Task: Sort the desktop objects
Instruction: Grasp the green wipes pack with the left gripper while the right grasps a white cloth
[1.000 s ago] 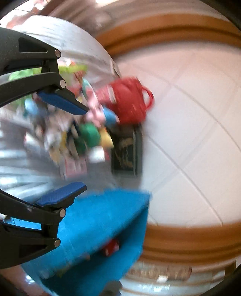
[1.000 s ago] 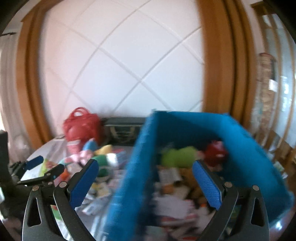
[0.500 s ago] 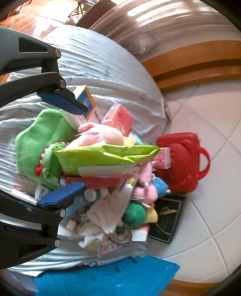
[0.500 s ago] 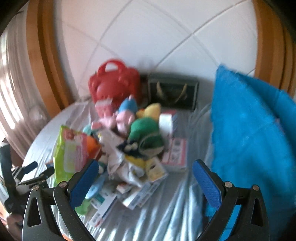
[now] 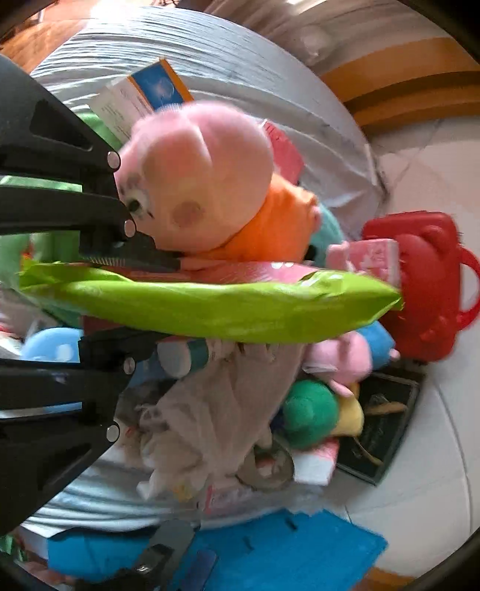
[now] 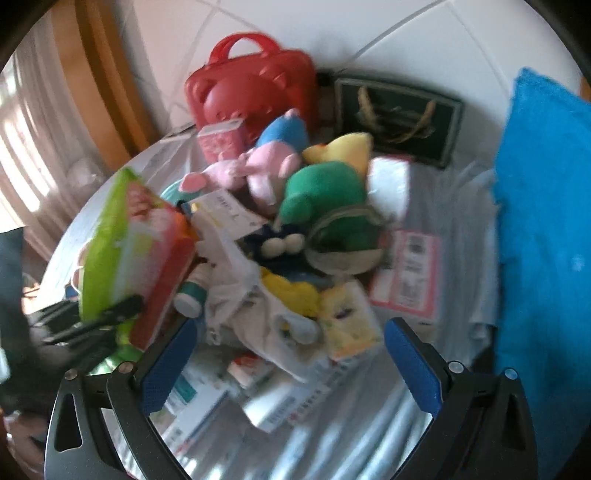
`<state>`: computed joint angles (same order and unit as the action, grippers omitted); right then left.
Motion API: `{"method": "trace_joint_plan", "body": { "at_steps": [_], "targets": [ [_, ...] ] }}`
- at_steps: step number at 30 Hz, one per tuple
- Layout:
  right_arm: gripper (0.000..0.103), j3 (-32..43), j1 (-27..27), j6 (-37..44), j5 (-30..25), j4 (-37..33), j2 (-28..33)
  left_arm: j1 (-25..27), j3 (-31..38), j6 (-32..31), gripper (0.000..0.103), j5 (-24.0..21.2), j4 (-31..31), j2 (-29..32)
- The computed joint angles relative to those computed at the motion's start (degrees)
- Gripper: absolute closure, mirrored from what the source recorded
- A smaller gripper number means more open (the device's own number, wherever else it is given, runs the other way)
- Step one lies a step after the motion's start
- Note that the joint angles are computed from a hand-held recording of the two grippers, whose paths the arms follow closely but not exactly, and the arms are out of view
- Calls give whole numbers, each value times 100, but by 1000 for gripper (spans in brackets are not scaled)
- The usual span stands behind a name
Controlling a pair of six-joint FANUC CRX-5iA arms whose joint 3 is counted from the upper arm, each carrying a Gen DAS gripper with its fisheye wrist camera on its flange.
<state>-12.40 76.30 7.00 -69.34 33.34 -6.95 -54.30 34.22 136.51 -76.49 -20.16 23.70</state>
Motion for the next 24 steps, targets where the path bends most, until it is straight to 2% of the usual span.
{"method": "trace_joint_plan", "body": {
  "at_steps": [1, 2, 3, 5, 10, 12, 13, 17, 24],
  "targets": [
    [3, 26, -71, 96, 134, -45, 56, 62, -67, 43, 77, 105, 104, -2],
    [12, 94, -166, 235, 265, -108, 159, 89, -149, 105, 81, 217, 143, -41],
    [17, 153, -237, 351, 358, -178, 235, 55, -117, 132, 88, 206, 50, -45],
    [29, 273, -394, 591, 610, -270, 420, -74, 52, 80, 89, 42, -257, -3],
    [33, 624, -709, 1021, 878, -567, 903, -165, 314, -46, 90, -164, -497, 48],
    [70, 738, -754, 1148, 885, -599, 1062, -183, 365, -102, 90, -239, -541, 56],
    [97, 828, -748, 1241, 811, -618, 1144, -189, 377, -140, 90, -262, -541, 48],
    [97, 836, -607, 1288, 845, -465, 1047, -222, 353, -210, 90, -273, -587, -79],
    [97, 747, -145, 418, 420, 598, 597, -399, 414, -407, 90, -150, -807, -369]
  ]
}}
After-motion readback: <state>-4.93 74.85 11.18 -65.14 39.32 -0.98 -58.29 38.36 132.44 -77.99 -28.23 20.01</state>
